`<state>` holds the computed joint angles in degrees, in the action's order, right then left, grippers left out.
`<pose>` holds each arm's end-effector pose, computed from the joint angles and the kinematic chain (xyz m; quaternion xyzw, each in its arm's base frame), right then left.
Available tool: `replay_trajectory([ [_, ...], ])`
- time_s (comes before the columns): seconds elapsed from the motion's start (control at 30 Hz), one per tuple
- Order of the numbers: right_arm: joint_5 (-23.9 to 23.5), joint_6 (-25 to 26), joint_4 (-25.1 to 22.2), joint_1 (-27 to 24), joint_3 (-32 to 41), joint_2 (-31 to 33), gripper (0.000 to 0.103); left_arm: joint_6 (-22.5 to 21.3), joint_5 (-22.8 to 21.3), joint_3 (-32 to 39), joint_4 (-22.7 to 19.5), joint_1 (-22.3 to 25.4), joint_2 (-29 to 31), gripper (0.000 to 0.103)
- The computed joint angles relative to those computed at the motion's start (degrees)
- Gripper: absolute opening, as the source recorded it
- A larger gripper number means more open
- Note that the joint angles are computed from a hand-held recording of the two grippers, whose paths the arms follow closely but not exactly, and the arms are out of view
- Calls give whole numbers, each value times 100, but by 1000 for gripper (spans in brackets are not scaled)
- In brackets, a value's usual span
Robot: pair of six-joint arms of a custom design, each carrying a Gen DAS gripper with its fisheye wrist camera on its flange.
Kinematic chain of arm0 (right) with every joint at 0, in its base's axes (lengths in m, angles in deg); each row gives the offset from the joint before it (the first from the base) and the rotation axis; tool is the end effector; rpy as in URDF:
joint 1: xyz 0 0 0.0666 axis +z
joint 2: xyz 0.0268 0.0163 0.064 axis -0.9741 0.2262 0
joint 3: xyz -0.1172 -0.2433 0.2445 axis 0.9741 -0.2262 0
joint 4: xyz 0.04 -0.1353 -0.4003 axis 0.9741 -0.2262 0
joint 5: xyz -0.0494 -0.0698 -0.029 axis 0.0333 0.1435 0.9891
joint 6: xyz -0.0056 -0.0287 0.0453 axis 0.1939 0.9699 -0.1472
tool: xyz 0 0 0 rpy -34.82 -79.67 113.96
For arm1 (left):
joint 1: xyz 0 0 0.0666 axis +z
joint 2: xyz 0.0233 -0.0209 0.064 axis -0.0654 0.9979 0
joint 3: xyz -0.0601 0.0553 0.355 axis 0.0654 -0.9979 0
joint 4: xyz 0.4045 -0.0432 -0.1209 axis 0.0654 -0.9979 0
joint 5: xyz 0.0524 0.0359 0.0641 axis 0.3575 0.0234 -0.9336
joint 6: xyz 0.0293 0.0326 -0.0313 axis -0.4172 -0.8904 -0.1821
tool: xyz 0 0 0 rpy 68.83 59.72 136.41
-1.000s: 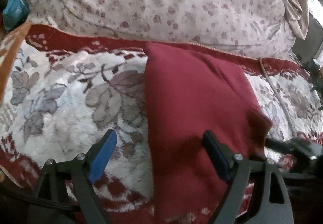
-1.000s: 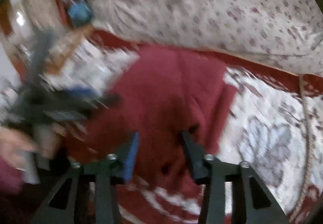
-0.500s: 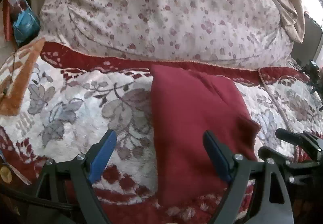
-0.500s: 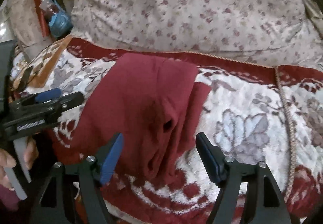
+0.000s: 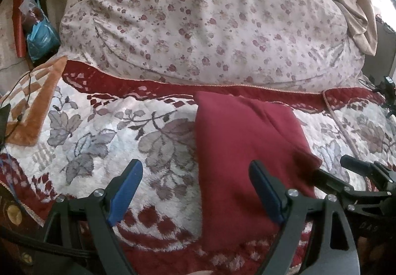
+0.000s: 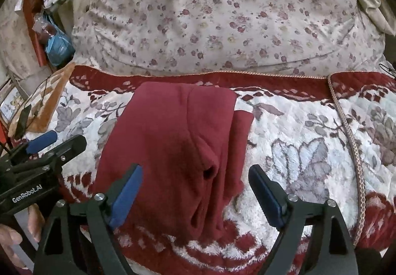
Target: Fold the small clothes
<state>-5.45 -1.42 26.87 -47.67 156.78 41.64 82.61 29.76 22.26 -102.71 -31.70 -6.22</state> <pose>0.4156 0.2349 0.4678 -0.1859 0.9095 0.1457 0.3422 0.3614 -0.1723 0.4781 -0.1431 0.9097 0.0457 0.3872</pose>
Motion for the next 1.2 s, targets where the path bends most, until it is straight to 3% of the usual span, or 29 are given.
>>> replay_trajectory([
  [1.2, -25, -39, -174, 56, 151, 320, 94, -80, 167, -95, 58, 126, 28, 87],
])
